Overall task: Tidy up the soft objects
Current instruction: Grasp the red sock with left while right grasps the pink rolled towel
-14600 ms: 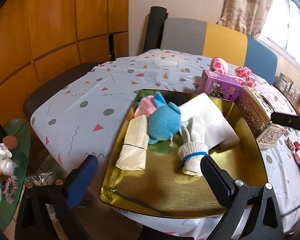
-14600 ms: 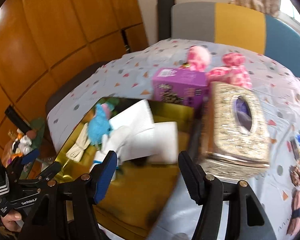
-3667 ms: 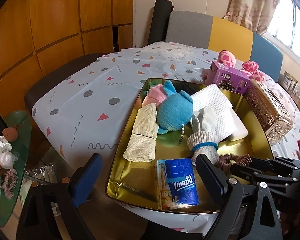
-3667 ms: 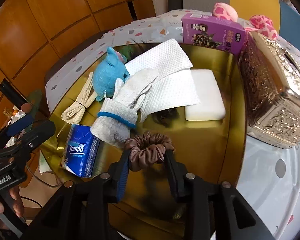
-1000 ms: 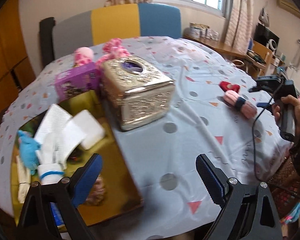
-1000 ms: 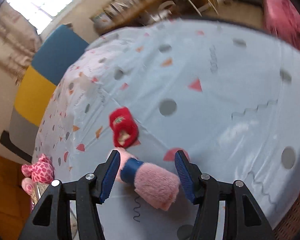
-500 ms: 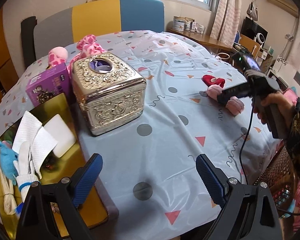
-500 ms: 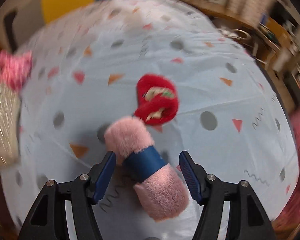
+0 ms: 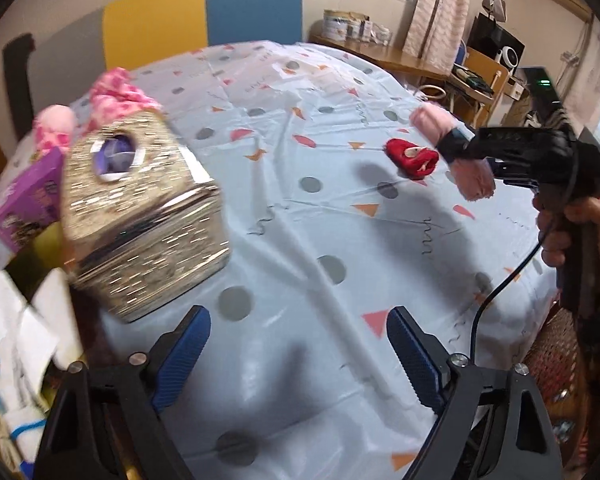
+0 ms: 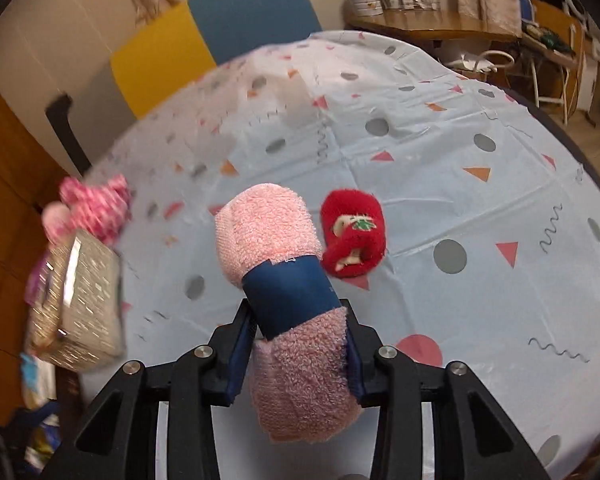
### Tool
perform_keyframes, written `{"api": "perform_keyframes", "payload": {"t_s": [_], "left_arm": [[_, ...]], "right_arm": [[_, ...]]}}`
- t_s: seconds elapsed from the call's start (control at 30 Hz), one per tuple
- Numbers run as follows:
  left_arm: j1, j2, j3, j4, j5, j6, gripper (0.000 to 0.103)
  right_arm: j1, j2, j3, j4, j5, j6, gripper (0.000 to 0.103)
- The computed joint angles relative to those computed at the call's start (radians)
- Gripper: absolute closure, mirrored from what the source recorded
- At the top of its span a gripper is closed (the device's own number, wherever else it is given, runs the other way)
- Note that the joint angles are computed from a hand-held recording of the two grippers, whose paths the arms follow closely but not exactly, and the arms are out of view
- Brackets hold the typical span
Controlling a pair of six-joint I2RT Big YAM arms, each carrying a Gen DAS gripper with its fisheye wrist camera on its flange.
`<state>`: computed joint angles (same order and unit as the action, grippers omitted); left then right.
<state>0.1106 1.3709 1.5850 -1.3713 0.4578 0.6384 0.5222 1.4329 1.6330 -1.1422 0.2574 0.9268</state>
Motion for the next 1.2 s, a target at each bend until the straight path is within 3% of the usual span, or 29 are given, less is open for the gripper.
{"api": "perform_keyframes", "payload": {"t_s": [0.1,0.2,0.27,0.37,0.57,0.7,0.83,0.97,1.03,1.17,1.2], "left_arm": [[-0.050,0.037,0.030,-0.014,-0.011,-0.044,0.021],[-0.103,0.072,0.058,-0.016,-0.020,-0.097,0.028],[-0.141,0.102,0.088,-0.027,-0.032,-0.130,0.030],[-0.202,0.149,0.141,-0.040,-0.040,-0.180,0.030],[-0.327,0.257,0.261,-0.058,-0.051,-0.277,0.027],[-0.400,0.335,0.348,-0.068,-0.068,-0.335,0.022],[-0.446,0.416,0.445,-0.090,-0.055,-0.394,0.013],[-0.484,0.478,0.517,-0.105,-0.058,-0.428,0.012],[-0.501,0.506,0.541,-0.110,-0.084,-0.431,0.015],[-0.519,0.564,0.582,-0.152,-0.118,-0.431,0.048],[-0.520,0.551,0.561,-0.121,-0.133,-0.433,0.060]], "right_arm": [[-0.022,-0.062,-0.068,0.099,0.034,0.058,0.064],[-0.031,-0.131,-0.136,0.131,0.106,0.163,0.064],[-0.039,-0.140,-0.142,0.087,0.157,0.236,0.064],[-0.045,-0.121,-0.111,-0.053,0.214,0.345,0.064],[-0.079,-0.088,-0.086,-0.201,0.143,0.411,0.063],[-0.122,-0.108,-0.140,-0.184,0.023,0.458,0.063],[-0.130,-0.133,-0.174,-0.167,0.009,0.492,0.063],[-0.136,-0.138,-0.186,-0.134,-0.016,0.480,0.063],[-0.135,-0.134,-0.181,-0.130,-0.023,0.480,0.063],[-0.139,-0.139,-0.190,-0.122,-0.024,0.487,0.063],[-0.141,-0.136,-0.188,-0.124,-0.025,0.482,0.063]]}}
